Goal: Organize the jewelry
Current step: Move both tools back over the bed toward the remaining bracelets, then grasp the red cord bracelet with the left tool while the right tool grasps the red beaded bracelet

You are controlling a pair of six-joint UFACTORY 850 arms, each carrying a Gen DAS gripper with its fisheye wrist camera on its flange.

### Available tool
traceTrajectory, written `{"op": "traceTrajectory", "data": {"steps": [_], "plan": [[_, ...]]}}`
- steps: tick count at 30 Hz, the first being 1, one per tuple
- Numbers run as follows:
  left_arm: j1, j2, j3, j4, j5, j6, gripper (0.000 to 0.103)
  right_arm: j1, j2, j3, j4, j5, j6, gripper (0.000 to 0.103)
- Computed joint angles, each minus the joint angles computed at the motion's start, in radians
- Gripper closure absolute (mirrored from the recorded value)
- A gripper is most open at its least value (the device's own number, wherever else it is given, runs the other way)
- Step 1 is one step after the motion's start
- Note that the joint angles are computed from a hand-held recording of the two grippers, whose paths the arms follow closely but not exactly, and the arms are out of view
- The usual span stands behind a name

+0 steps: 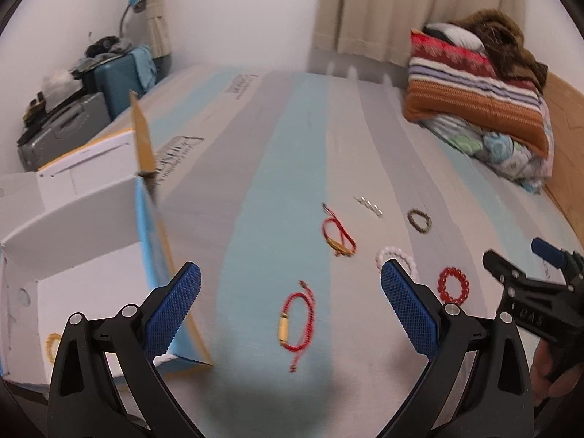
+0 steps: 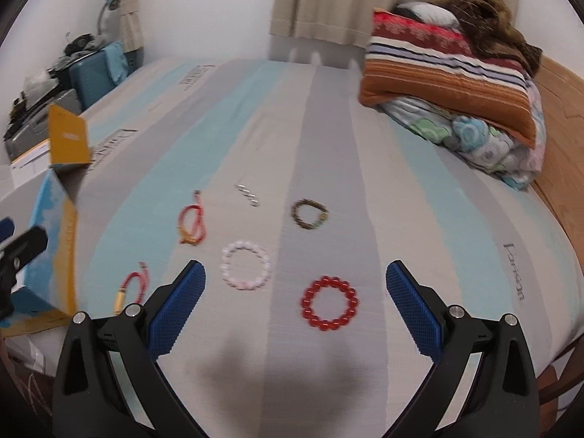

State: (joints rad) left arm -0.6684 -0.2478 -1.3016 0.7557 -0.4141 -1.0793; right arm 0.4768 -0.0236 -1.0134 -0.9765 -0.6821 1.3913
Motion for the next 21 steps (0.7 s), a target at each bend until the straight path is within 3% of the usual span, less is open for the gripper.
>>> {"op": "traceTrajectory", "data": {"steps": [5, 9, 14, 17, 21], "plan": [[-0.032, -0.058, -0.006, 0.074, 0.041, -0.055, 0.006, -0.05, -0.044, 0.039, -0.029, 0.014, 0.098, 0.008], [-0.041, -0.118, -0.019, 0.06, 0.025, -0.029, 0.006, -0.099, -0.071, 0.056, 0.009, 0.096, 0.07, 0.008], [-0.028, -0.146, -0.004, 0.131, 0.045, -0.122, 0.006, -0.138, -0.093, 0.061, 0.065, 0.175, 0.019, 0.008], [-0.026, -0.177, -0.021, 0.128, -0.002, -0.113, 0.006, -0.147, -0.114, 0.056, 0.062, 0.187, -0.005, 0.008], [-0.008, -0.203, -0.026, 0.111, -0.004, -0.11, 0.006, -0.17, -0.143, 0.046, 0.117, 0.199, -0.069, 0.008]]}}
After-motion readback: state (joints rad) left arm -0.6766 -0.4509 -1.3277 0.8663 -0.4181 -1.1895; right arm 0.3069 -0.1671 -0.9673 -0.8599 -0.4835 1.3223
